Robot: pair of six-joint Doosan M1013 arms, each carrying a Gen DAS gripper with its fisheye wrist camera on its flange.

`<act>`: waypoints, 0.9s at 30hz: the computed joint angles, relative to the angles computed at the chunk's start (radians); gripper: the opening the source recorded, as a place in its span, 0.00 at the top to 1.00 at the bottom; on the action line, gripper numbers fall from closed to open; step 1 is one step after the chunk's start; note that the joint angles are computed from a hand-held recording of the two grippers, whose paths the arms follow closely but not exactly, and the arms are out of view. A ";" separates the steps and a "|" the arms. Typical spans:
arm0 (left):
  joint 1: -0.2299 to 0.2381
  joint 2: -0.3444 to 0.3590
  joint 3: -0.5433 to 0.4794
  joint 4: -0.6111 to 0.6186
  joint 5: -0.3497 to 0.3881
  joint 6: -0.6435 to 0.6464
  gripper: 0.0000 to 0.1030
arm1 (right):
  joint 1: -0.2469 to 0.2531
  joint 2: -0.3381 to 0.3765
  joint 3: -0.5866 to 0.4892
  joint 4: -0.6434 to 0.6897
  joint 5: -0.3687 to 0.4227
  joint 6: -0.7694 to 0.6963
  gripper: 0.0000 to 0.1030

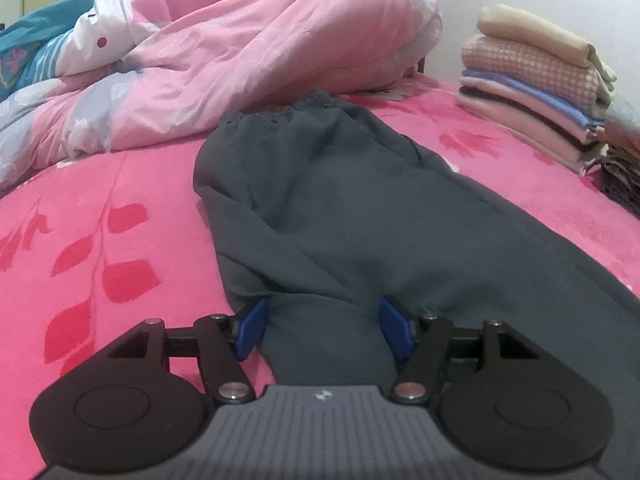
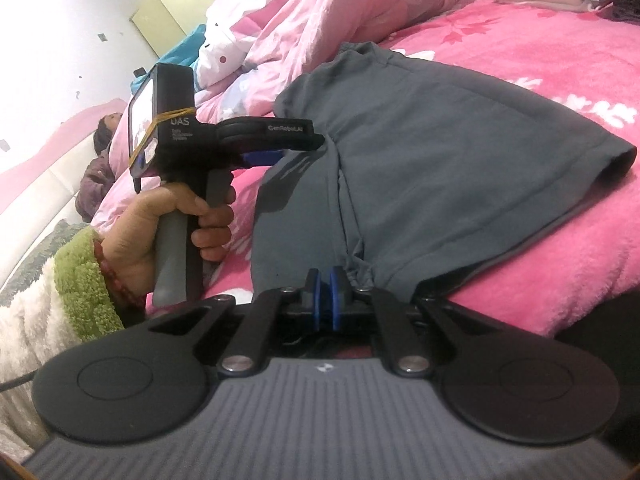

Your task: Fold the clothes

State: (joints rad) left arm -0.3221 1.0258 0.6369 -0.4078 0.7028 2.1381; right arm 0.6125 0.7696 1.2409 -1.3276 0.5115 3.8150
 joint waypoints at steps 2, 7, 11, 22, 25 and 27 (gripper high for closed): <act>0.001 -0.015 0.011 0.025 -0.004 -0.034 0.37 | 0.000 0.000 0.004 -0.019 -0.001 0.021 0.98; 0.019 -0.128 0.190 -0.071 -0.112 0.043 0.34 | 0.000 -0.001 0.014 -0.065 -0.003 0.080 0.98; 0.034 -0.202 0.321 -0.194 -0.104 0.160 0.31 | 0.001 -0.002 0.017 -0.076 -0.003 0.097 0.98; 0.009 -0.235 0.432 -0.149 -0.124 0.164 0.32 | 0.021 -0.022 0.019 0.029 0.039 0.044 0.98; 0.011 -0.234 0.427 -0.143 -0.111 0.153 0.32 | 0.035 -0.033 0.001 0.186 0.080 -0.128 0.96; 0.012 -0.235 0.423 -0.133 -0.101 0.137 0.32 | 0.046 -0.034 -0.024 0.253 0.125 -0.238 0.92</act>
State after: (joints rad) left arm -0.3106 0.7907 1.0597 -0.5407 0.6021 2.2748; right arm 0.6586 0.7352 1.2172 -1.0747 0.6370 3.5774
